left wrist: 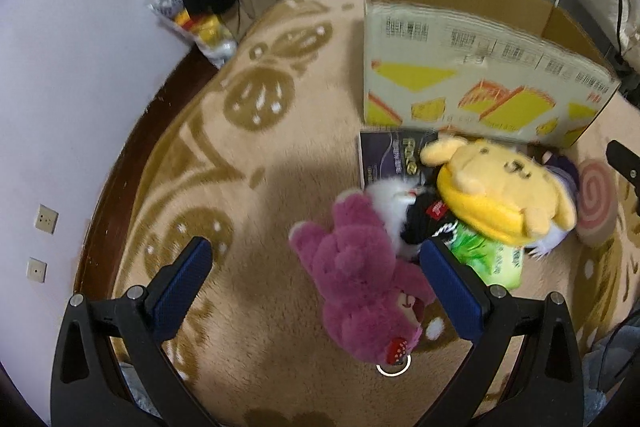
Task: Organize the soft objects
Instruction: 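Lower left tool onto pink bear while right tool lowers onto pink roll-cake plush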
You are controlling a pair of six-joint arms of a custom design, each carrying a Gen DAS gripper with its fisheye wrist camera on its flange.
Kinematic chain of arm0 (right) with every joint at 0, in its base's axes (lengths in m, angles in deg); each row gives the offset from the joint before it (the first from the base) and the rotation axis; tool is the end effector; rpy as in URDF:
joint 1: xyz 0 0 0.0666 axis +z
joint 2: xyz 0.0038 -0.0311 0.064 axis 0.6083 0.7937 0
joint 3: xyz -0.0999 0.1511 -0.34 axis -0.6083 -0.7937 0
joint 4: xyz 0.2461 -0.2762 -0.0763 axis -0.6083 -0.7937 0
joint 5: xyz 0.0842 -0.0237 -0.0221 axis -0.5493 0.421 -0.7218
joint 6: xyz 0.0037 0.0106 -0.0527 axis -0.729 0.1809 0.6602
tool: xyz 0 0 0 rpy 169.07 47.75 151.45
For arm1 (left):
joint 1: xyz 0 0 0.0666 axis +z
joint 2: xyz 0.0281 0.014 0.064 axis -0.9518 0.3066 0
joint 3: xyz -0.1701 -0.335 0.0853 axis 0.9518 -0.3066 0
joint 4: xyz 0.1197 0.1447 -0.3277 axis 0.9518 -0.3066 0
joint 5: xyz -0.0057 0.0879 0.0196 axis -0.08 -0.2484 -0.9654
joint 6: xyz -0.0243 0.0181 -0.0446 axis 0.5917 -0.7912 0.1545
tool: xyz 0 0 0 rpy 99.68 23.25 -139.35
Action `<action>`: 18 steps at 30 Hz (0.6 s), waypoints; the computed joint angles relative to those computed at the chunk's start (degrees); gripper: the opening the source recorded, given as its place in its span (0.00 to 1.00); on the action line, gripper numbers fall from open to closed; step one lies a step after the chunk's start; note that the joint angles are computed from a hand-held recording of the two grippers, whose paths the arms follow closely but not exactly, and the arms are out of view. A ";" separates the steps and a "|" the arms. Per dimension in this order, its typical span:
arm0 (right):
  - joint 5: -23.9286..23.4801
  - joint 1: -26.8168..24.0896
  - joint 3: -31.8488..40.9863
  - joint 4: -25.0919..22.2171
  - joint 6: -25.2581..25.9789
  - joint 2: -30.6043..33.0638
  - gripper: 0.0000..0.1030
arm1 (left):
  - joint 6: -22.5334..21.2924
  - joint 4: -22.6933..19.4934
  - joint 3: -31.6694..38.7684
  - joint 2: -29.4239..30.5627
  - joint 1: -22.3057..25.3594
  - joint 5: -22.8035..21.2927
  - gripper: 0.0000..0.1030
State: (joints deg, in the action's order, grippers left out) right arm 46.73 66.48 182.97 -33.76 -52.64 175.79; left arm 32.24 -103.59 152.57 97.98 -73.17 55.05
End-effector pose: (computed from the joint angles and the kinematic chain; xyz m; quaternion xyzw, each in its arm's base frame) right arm 0.5095 0.2623 0.3530 0.1864 0.9360 -0.0962 0.2828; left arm 0.5736 -0.0116 0.3398 0.1964 0.9546 0.0292 0.2222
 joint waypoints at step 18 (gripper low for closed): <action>-11.49 -2.71 -3.22 3.54 -2.06 -0.40 0.90 | 1.42 -9.52 5.49 6.88 -0.21 0.16 0.98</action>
